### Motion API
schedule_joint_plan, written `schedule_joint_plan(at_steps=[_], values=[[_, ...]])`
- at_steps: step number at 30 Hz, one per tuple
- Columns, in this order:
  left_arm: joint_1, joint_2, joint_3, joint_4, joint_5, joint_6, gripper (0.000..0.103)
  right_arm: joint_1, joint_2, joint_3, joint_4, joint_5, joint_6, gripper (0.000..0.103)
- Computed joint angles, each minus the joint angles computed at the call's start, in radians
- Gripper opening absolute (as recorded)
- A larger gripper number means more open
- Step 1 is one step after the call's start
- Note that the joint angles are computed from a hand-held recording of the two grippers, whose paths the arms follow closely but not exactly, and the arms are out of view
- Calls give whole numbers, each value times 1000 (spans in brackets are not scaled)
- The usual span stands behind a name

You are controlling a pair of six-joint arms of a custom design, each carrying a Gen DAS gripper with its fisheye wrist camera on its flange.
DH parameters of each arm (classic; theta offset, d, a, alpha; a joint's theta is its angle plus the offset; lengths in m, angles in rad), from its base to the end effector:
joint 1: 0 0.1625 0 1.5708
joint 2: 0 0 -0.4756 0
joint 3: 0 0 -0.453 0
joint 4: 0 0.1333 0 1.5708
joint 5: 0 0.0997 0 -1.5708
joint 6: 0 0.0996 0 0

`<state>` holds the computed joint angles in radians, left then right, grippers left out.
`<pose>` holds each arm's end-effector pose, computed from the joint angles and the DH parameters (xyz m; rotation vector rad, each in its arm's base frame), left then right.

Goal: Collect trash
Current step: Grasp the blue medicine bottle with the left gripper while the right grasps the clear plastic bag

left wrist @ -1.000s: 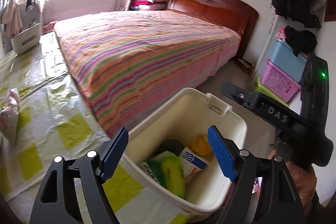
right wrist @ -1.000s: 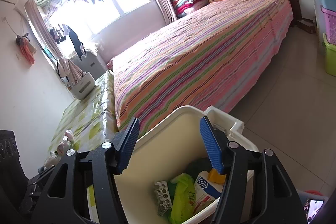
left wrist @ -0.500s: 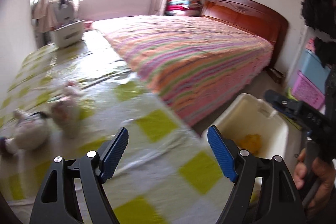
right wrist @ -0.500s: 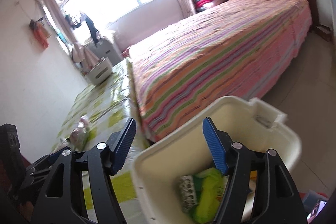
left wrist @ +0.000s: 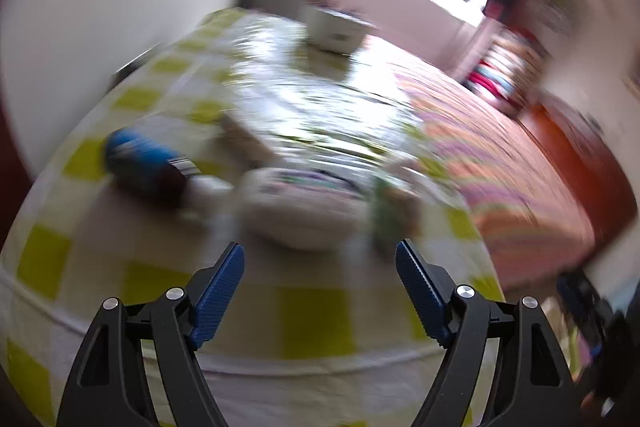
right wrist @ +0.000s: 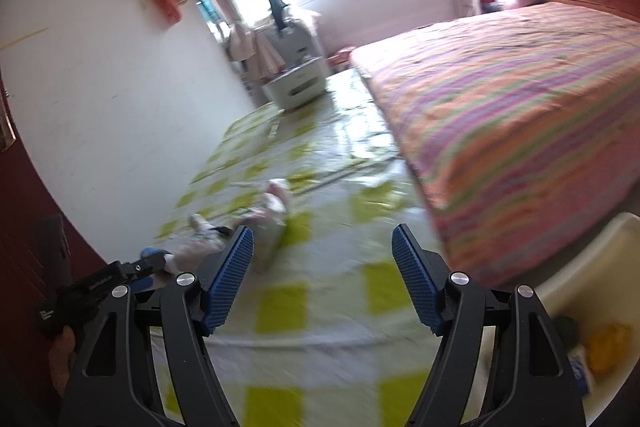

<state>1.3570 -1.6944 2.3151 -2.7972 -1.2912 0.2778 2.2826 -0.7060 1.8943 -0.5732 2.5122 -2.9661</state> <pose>0.0624 -0.4703 0.3491 0.5473 2.6743 -0.8394 0.3805 -0.3603 -0.0645 0.0242 -2.3028 1.5280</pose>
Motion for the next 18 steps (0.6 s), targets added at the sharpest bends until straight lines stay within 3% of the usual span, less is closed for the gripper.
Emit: schedule_joint_plan(at_steps=[3,6,9,15,18], values=[[54,21,-50,-13,-5,-98,76,-29,19,-57,49,-50,-34,71],[66,43,-81,-43,58,-223,76,-53,43,-105,89,-93,-50,71],[78,70,-132,10,79,-336,76,-81,58,-132,125,-140,-55,72],[50,142,-193,52,276,-462,76,-157,107,-243,293,-240,-5,72],[62,175,-243,121,308,-530,76,-187,134,-304,385,-261,41,72]])
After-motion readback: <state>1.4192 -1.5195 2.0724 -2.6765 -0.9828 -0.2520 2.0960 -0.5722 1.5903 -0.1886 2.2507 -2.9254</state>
